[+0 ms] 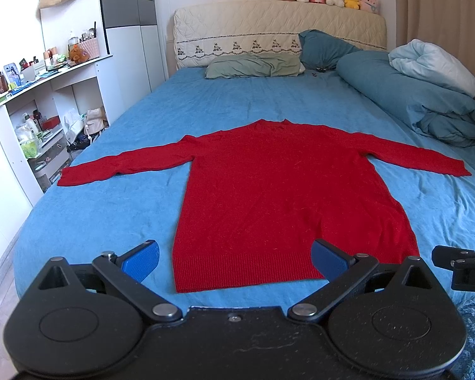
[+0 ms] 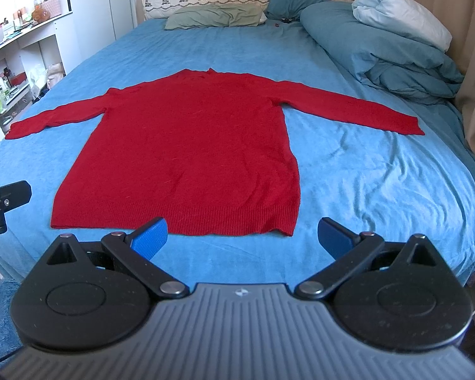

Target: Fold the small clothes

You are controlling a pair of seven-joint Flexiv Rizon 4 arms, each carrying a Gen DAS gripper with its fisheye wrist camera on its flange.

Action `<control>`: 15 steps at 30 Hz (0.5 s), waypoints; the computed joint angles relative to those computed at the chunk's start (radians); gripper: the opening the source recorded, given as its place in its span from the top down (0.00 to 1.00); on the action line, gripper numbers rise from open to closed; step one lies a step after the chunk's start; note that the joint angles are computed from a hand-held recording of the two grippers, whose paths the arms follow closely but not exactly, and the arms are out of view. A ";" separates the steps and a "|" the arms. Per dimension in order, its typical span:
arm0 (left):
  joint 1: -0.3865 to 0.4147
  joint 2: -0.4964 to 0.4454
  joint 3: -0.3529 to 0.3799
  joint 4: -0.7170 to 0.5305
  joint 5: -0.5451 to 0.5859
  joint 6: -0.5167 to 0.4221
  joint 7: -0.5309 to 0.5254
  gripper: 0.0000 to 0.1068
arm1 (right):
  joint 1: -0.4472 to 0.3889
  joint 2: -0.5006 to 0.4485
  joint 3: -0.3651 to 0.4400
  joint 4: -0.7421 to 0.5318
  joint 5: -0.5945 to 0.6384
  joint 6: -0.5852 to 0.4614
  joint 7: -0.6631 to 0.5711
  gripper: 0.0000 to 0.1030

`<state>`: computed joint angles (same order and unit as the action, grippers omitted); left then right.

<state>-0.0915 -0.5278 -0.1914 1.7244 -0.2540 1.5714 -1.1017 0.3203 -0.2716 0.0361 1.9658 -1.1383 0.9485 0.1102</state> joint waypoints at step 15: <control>0.006 0.000 -0.008 0.003 -0.001 0.005 0.001 0.04 | -0.001 0.004 0.001 0.002 0.001 0.002 -0.001 0.00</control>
<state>-0.0850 -0.5282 -0.1998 1.7272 -0.2545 1.5760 -1.1006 0.3196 -0.2674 0.0373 1.9682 -1.1371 0.9509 0.1092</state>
